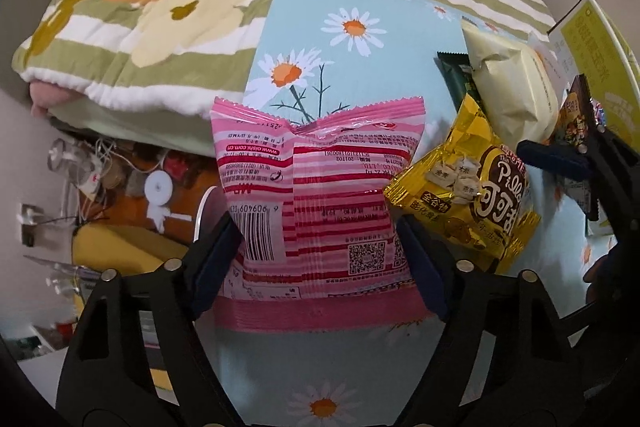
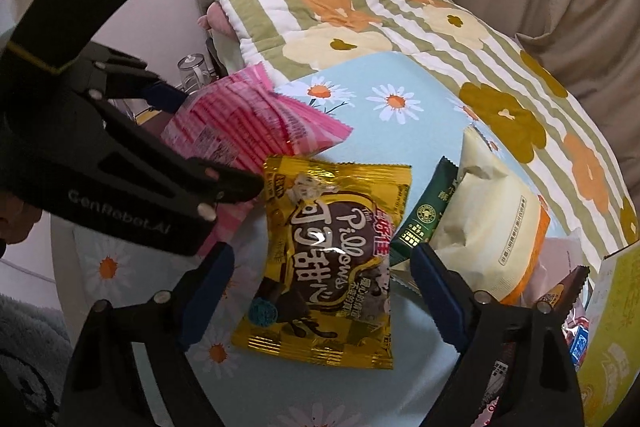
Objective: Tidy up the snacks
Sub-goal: 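Grasp the pink striped wafer bag with the left tool while the right tool grasps the gold Pillows bag, then carry the pink striped bag and gold Pillows bag into the box and release both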
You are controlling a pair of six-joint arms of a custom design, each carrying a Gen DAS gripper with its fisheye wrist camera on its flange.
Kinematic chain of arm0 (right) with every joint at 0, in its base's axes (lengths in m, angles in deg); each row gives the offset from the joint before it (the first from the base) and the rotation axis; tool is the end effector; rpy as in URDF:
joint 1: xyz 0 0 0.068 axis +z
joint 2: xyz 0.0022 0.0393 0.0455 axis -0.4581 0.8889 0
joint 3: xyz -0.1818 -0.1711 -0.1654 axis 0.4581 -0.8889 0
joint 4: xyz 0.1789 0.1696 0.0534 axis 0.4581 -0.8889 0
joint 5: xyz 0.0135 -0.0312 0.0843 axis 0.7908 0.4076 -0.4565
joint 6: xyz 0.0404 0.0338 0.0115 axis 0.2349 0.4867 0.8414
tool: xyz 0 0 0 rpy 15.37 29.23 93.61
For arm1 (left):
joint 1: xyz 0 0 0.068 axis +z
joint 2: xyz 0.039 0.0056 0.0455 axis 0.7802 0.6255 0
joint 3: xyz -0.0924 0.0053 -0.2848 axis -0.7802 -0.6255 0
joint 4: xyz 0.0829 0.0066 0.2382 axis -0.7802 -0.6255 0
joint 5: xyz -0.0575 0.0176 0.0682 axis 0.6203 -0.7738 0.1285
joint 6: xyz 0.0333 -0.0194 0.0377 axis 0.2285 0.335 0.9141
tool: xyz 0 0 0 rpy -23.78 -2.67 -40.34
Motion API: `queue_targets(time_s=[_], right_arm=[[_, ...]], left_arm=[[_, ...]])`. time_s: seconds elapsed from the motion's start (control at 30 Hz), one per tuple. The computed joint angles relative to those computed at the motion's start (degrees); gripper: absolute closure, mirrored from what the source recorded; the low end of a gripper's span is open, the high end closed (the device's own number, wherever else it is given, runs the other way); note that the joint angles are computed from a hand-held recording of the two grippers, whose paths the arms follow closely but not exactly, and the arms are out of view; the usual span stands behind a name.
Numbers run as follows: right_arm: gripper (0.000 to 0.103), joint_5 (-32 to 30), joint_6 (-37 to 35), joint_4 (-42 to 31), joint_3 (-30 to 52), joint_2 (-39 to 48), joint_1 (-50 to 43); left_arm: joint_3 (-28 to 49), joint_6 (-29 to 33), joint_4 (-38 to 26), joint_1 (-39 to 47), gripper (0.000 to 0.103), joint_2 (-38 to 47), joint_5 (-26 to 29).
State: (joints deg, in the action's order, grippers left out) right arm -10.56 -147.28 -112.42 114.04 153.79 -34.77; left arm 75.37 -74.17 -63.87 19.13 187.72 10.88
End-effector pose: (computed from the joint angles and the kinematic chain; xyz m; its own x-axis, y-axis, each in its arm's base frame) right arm 0.3787 -0.0322 0.1526 -0.1151 -0.8624 -0.4930 -0.9906 0.1368 -0.0080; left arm 0.2946 -0.1763 0.1469 -0.8171 -0.5096 -0.2696 -0.5092 0.8572 -0.0771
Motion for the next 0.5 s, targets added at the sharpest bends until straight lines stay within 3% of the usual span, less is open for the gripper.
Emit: queue_targets(time_s=[0.1,0.23,0.5], right_arm=[[0.017,0.1,0.1,0.2,0.0,0.2,0.2],[0.032,1.0,0.3,0.4,0.0,0.5,1.0],[0.040,2.6,1.7,1.5,0.3,1.9,1.7]], left_arm=[[-0.2,-0.3,-0.1,-0.1,0.032,-0.6,0.1],[-0.9,-0.8,0.1,-0.5,0.036,-1.5,0.2],[-0.5,-2.7,-2.1,-2.5,0.037,-2.6,-1.3]])
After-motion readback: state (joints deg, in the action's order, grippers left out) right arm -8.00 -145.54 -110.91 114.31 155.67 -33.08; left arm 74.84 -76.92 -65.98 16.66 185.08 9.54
